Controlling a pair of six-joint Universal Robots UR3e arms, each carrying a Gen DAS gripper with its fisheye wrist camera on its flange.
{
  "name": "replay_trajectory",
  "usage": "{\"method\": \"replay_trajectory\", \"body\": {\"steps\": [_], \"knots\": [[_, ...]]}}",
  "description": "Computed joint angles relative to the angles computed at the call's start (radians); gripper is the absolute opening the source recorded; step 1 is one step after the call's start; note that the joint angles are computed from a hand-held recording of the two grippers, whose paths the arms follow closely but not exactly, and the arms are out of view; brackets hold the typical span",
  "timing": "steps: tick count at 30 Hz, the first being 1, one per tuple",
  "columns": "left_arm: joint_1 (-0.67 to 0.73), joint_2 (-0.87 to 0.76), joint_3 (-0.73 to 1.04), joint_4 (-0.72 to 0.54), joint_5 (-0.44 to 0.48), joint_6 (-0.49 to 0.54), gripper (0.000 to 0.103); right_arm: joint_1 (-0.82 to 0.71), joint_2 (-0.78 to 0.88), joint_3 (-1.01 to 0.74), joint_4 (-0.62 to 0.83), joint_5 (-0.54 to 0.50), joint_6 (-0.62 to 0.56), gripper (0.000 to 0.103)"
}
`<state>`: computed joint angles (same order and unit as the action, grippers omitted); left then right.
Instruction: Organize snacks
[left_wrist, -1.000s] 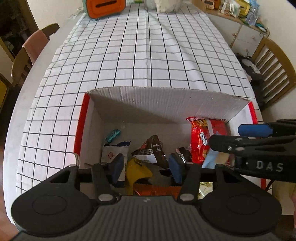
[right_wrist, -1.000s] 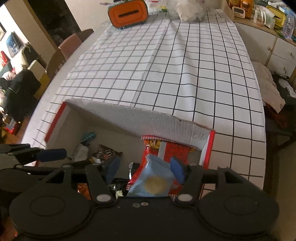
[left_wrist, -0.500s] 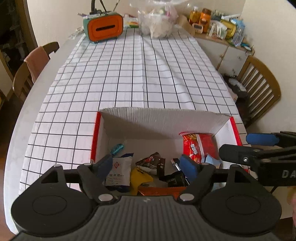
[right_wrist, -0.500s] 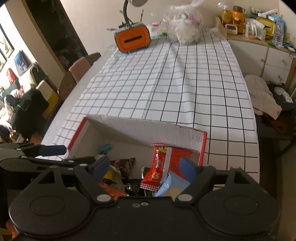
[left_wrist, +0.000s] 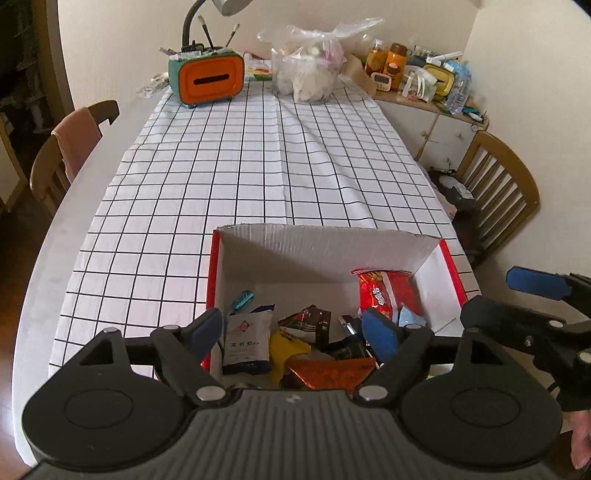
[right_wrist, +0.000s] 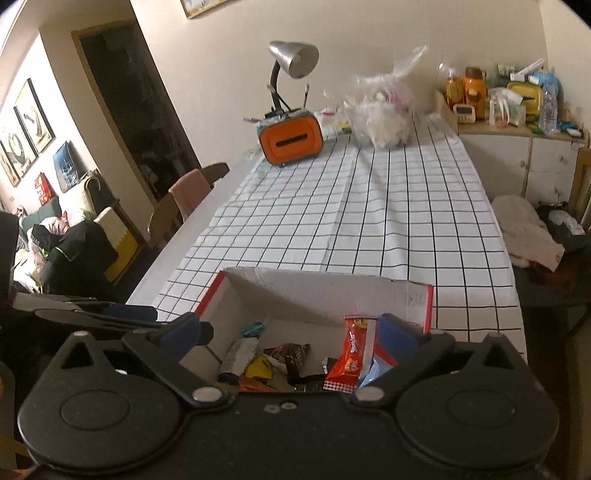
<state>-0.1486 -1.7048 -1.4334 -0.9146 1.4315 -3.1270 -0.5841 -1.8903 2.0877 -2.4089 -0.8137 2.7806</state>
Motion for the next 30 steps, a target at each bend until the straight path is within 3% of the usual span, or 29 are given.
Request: {"method": "replay_trajectory", "body": {"steps": [12, 25, 30], "knots": [[-0.001, 0.122, -0.140, 0.082, -0.002, 0.044, 0.084, -0.010, -0.177, 0.186, -0.125, -0.067, 0.136, 0.103], [0.014, 0.136, -0.152, 0.031, -0.027, 0.059, 0.084, 0.091, -0.184, 0.203, -0.179, -0.226, 0.254, 0.103], [0.024, 0.144, -0.165, 0.022, -0.045, 0.062, 0.084, 0.104, -0.181, 0.209, -0.189, -0.240, 0.269, 0.103]]}}
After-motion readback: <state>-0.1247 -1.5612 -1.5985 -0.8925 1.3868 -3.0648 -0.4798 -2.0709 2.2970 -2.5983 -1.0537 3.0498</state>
